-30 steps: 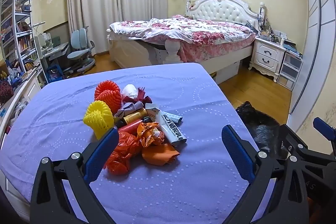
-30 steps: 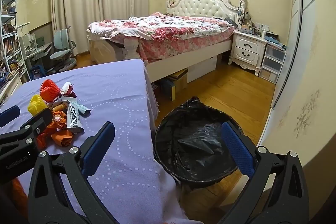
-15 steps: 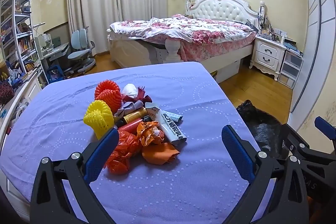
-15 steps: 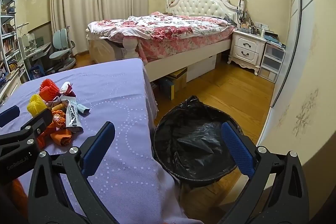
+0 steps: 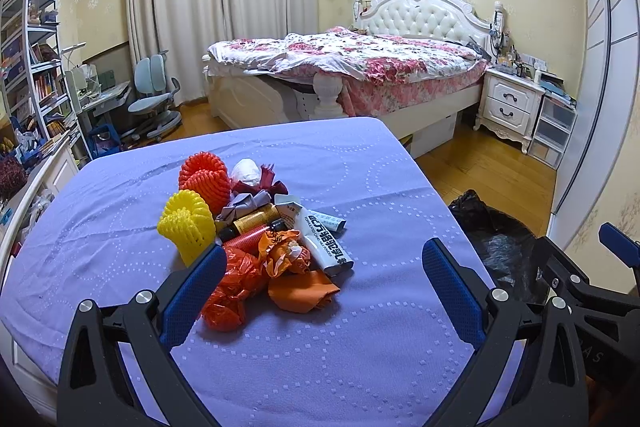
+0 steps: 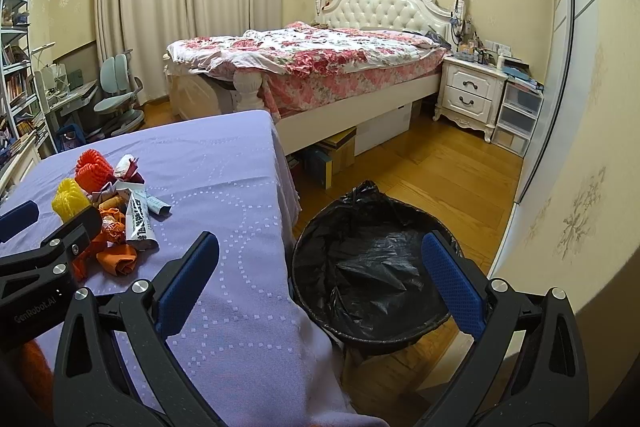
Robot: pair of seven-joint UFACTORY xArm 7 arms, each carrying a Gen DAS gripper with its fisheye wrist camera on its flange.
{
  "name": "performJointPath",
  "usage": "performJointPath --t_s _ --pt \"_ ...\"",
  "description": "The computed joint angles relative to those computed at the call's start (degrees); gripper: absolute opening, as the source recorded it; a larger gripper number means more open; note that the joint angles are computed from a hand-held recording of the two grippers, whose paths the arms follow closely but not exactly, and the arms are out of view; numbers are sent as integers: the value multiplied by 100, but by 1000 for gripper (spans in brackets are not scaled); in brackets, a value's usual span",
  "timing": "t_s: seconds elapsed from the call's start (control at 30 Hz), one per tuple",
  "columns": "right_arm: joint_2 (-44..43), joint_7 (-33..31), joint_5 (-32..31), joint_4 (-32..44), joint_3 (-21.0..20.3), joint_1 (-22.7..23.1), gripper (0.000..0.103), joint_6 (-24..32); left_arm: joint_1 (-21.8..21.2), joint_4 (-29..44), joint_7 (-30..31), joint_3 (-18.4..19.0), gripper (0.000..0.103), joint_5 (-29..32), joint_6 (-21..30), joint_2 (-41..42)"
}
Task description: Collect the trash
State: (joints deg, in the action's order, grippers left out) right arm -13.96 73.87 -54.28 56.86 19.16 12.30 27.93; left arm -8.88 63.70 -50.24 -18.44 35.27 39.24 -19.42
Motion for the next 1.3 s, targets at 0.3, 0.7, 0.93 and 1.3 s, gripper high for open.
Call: performJointPath --t_s 0.3,0.7,0.93,1.3 --pt "-18 -20 18 -18 1 -12 99 -8 -21 -32 -95 -20 98 62 -31 42" --pt "-37 -34 42 -43 -2 -28 99 -33 -61 -83 -171 -34 98 104 -52 51" --pt "-28 -55 63 -29 6 -29 99 -25 -78 -91 -200 -37 98 110 -70 65" --pt "-23 -63 83 -29 4 -27 99 -27 -96 -81 -187 -15 98 99 -67 73"
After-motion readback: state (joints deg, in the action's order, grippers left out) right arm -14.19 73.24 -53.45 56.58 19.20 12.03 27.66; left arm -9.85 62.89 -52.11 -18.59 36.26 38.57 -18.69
